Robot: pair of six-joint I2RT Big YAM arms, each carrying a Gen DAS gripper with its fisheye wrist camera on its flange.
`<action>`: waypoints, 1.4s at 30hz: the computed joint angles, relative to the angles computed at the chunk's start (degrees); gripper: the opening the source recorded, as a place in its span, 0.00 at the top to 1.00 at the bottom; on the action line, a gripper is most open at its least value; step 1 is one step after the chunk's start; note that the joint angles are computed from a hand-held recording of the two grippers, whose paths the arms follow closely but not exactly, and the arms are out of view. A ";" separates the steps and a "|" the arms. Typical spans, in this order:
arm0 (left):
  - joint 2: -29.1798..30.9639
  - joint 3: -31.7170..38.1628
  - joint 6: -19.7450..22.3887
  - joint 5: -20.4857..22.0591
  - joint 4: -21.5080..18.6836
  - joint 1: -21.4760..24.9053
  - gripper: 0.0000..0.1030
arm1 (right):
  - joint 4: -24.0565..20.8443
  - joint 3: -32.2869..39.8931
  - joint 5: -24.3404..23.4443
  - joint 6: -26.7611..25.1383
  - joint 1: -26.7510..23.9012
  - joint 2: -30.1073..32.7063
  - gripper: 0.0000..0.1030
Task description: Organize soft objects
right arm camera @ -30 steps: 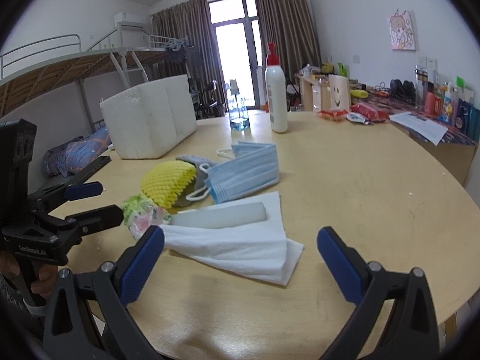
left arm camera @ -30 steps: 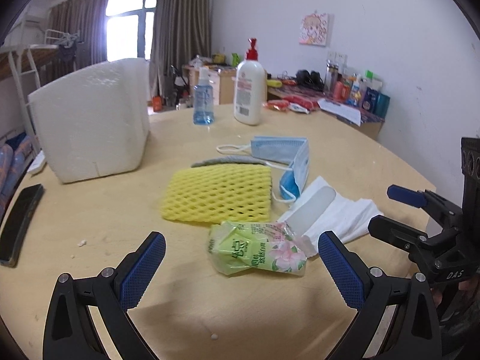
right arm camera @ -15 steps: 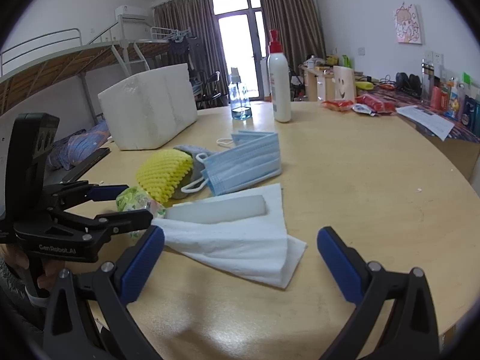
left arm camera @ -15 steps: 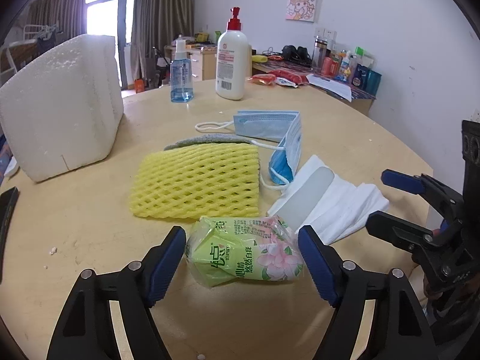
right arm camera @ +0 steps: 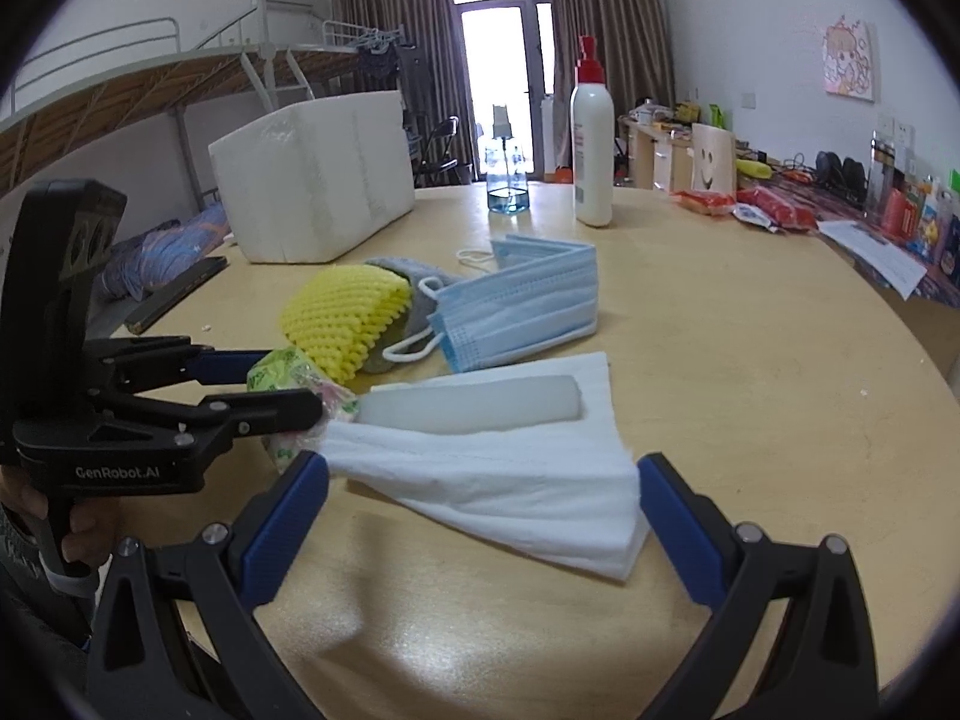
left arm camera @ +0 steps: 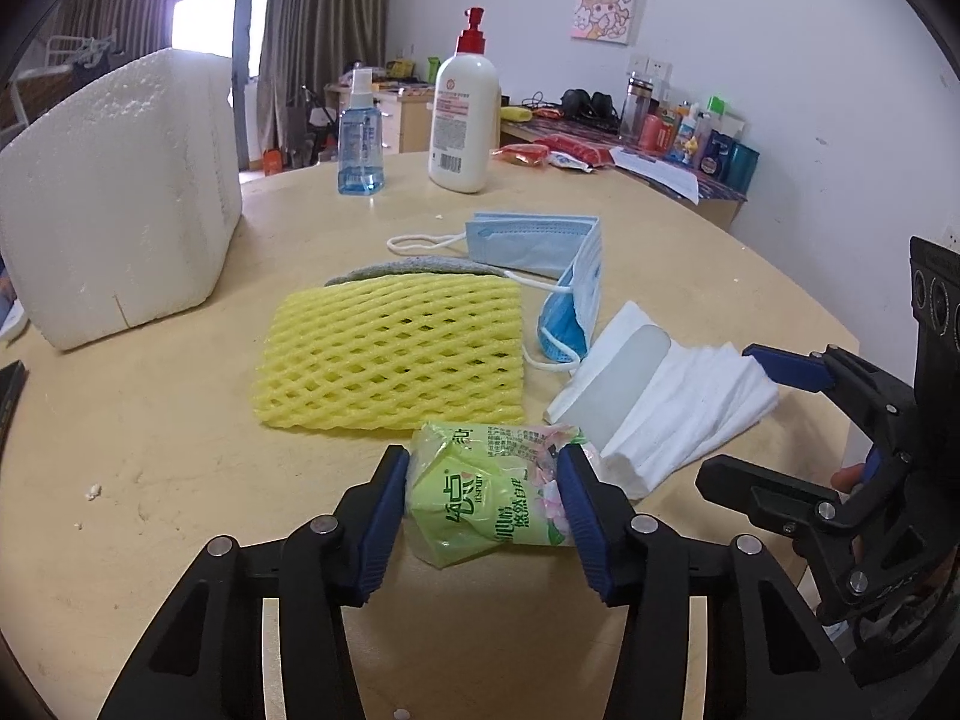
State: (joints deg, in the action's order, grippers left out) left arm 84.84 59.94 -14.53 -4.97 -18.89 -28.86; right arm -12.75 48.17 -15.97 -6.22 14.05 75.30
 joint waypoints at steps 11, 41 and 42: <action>-0.15 -0.37 -0.18 0.68 0.82 0.21 0.49 | -1.85 0.09 4.40 -4.57 1.02 -1.16 0.56; -6.01 -5.38 -2.82 1.53 4.30 0.42 0.54 | 1.34 -2.12 -14.02 4.35 -6.15 -8.83 0.90; -6.45 -5.68 -2.85 1.23 4.28 0.34 0.54 | 0.69 -2.15 -13.40 2.69 -5.79 -9.16 0.89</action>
